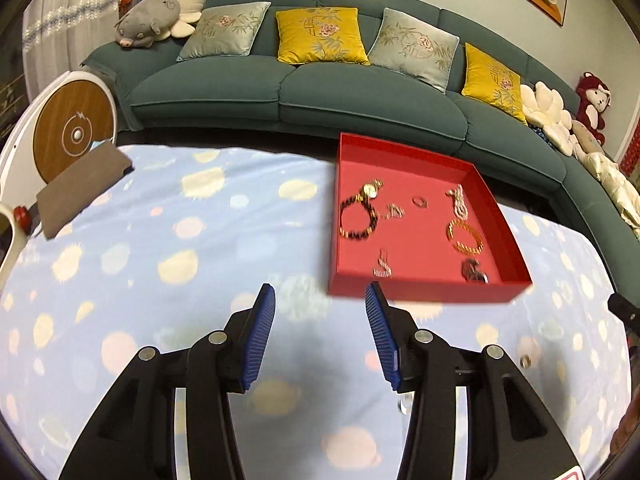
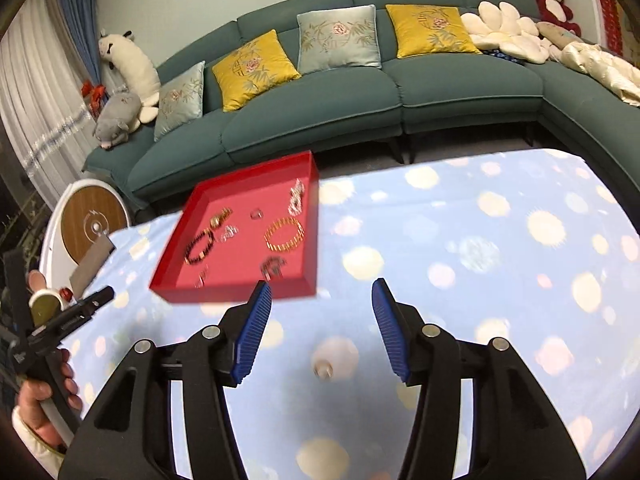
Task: Organize jewelry
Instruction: 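Move both open tools back over the table toward the gold hoop earrings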
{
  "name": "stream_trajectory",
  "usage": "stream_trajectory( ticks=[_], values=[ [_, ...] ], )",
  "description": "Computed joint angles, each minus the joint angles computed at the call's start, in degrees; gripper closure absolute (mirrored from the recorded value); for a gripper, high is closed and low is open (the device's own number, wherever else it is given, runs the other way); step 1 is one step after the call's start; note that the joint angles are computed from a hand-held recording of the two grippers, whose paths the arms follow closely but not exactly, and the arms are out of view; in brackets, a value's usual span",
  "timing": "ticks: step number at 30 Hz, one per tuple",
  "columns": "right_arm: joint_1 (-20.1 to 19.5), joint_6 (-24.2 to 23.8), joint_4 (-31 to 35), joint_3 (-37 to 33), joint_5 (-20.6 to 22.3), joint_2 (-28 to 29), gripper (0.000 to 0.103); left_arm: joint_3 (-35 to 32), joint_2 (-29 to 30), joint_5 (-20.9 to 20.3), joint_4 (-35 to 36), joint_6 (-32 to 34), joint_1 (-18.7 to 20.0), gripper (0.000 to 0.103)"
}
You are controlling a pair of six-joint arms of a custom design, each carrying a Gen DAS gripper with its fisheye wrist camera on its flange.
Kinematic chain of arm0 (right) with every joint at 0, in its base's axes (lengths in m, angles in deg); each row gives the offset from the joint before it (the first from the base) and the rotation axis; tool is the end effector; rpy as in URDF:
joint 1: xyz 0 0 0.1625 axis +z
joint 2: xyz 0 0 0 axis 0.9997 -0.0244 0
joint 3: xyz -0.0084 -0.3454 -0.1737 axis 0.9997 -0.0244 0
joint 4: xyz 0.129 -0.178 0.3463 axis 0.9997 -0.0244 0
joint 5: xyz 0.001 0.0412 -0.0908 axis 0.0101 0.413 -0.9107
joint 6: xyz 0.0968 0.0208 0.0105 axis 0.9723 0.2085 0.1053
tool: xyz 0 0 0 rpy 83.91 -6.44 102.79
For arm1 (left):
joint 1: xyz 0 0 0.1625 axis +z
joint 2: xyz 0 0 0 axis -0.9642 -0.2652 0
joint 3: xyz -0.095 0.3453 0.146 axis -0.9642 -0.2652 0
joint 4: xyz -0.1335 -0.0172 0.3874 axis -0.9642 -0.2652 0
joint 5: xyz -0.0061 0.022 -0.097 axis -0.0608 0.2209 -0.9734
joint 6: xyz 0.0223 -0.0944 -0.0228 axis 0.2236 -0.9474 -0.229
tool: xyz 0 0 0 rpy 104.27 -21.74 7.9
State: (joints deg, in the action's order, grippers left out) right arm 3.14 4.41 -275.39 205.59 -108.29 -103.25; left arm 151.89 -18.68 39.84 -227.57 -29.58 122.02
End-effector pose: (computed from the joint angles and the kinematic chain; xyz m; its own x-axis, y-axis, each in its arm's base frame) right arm 0.0946 -0.5113 0.3356 -0.8272 0.3141 0.4660 -0.2041 0.6047 -0.7699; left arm -0.3128 -0.6354 0.0960 -0.7556 0.2706 -0.5965 0.5604 0.7384 -0.3750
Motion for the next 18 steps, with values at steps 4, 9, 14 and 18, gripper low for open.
stream_trajectory(
  ticks=[4, 9, 14, 18],
  values=[
    [1.10, -0.08, -2.01, 4.69, -3.12, -1.08, 0.052, 5.99, -3.62, 0.63, 0.83, -2.94, -1.35, 0.058],
    [1.76, 1.17, -2.58, 8.13, -2.87, -1.91, 0.050, 10.65, -6.10, 1.32, 2.13, -6.17, -2.69, 0.058],
    [2.00, 2.04, -3.21, 8.54, -3.72, -0.17, 0.047, 13.59, -7.29, 2.26, 3.17, -7.86, -3.68, 0.058],
    [1.63, 3.05, -2.00, 8.04, -3.49, 0.46, 0.047, 14.62, -7.71, 2.10, 4.10, -9.35, -4.01, 0.058]
  ],
)
